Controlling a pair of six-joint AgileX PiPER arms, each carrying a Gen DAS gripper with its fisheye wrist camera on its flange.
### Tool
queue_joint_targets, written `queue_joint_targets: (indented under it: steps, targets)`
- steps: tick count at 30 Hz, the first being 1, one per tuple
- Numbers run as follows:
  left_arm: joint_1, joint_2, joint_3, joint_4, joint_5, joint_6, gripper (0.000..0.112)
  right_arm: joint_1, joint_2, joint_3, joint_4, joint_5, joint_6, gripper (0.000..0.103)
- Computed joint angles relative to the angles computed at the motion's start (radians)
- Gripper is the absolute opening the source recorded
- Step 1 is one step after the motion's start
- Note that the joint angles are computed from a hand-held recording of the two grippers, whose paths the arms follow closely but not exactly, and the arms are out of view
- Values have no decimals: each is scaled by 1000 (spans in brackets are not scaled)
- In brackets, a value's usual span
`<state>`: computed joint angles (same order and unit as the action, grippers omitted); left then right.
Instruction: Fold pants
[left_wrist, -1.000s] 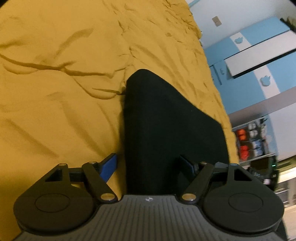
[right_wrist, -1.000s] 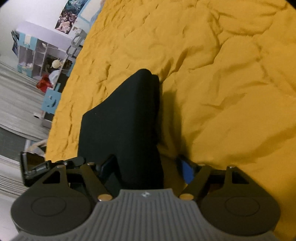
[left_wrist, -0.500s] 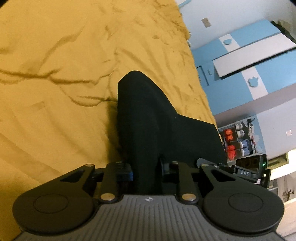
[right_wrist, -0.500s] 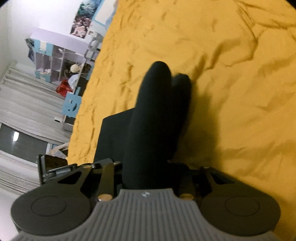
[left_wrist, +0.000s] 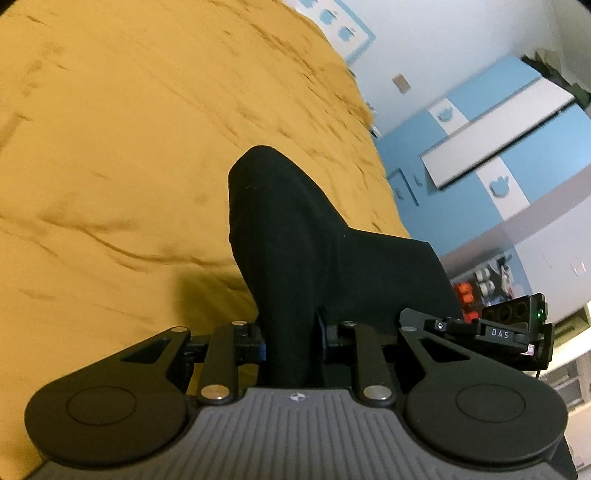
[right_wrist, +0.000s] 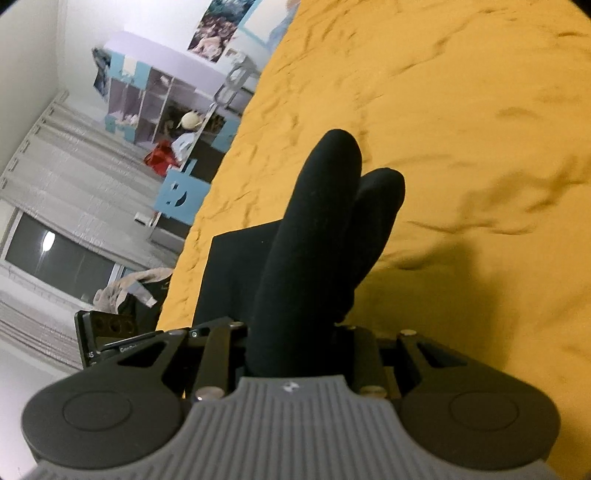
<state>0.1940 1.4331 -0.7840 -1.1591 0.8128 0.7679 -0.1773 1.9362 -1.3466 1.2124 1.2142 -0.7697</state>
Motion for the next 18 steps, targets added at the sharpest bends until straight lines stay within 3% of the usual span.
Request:
queue_joint_targets:
  steps: [6,12,18]
  targets:
    - [317,93,-167,171,197,22,26,269,135,-155,102,-146,104,21]
    - [482,209,-348,280,278,19,26,471,357,-453,146,-249,272,21]
    - [583,329,-489,336,321,15,25,593,578,-777,99,-299,471,21]
